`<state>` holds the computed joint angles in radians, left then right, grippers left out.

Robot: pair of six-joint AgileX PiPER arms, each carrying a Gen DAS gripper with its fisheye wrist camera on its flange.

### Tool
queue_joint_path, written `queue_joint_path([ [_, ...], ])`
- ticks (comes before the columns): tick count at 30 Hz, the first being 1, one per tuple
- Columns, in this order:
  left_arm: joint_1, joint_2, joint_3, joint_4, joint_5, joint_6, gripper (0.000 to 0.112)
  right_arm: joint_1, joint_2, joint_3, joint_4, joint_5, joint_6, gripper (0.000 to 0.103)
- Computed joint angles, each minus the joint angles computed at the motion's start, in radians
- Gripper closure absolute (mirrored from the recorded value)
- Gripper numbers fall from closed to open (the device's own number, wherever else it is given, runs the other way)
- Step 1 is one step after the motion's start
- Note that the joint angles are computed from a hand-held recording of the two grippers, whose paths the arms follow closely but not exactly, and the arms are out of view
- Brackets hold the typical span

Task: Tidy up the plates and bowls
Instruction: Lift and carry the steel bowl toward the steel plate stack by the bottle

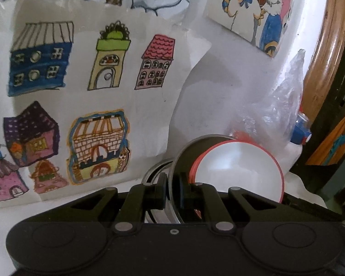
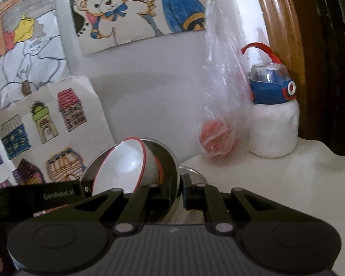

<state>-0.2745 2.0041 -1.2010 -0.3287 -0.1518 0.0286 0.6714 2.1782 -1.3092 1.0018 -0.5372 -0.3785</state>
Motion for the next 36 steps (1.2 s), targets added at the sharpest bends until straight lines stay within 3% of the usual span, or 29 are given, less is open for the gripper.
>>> queue_joint_path([
  [10, 0.009, 0.081, -0.039, 0.17, -0.046, -0.187, 0.104, -0.014, 0.061, -0.048, -0.031, -0.013, 0.02, 0.091],
  [21, 0.014, 0.115, -0.062, 0.169, -0.058, -0.193, 0.103, -0.029, 0.095, -0.075, -0.084, -0.006, 0.079, 0.091],
  [36, 0.026, 0.139, -0.09, 0.278, -0.033, -0.304, 0.103, -0.036, 0.107, -0.09, -0.095, 0.007, 0.076, 0.091],
])
